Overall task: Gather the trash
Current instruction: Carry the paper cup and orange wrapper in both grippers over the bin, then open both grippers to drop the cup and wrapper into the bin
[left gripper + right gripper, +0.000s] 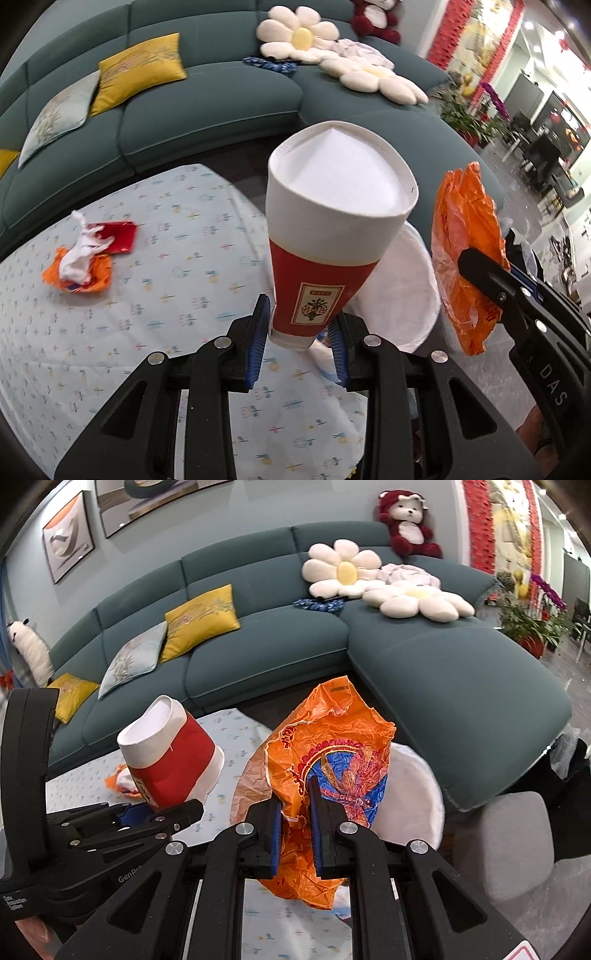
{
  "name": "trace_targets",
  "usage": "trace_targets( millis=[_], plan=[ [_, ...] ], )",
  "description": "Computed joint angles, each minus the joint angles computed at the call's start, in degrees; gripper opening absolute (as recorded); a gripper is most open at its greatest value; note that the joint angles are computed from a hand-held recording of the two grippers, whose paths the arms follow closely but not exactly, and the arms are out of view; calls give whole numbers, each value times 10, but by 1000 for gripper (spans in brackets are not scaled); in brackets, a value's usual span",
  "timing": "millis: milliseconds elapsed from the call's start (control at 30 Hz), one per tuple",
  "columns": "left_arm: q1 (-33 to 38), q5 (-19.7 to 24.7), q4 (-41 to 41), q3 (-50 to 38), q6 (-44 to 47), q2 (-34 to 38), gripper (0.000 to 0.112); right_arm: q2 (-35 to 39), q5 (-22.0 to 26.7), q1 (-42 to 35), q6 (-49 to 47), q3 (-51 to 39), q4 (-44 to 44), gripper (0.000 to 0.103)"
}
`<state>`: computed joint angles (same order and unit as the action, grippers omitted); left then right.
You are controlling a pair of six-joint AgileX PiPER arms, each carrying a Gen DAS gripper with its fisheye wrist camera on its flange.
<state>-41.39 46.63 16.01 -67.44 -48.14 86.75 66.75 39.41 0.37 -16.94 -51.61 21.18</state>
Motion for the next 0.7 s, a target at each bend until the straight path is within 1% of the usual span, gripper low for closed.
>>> trace_targets(
  millis=[100, 267, 367, 400, 433, 500, 533, 600, 700],
  plan=[
    [-14, 7, -5, -27, 3, 25, 30, 3, 9, -33, -32, -3, 21, 12],
    [-27, 9, -16, -62, 15, 61, 32, 12, 15, -65, -61, -8, 38, 12],
    [-29, 5, -23, -74, 22, 72, 31, 15, 16, -76, -71, -7, 43, 12],
    [-29, 4, -28, -78, 27, 75, 34, 17, 15, -79, -73, -8, 44, 13],
    [-27, 4, -33, -82, 29, 79, 45, 18, 15, -81, -74, -9, 45, 13],
    [-26, -3, -26, -79, 16, 76, 56, 18, 13, -82, -73, -8, 44, 18],
    [-27, -6, -17, -77, 6, 73, 60, 19, 10, -83, -74, -9, 43, 19],
    [-26, -8, -9, -74, -2, 71, 62, 21, 8, -81, -71, -11, 44, 22],
    [-19, -9, -10, -69, -9, 67, 62, 25, 2, -73, -67, -13, 40, 24]
  ],
)
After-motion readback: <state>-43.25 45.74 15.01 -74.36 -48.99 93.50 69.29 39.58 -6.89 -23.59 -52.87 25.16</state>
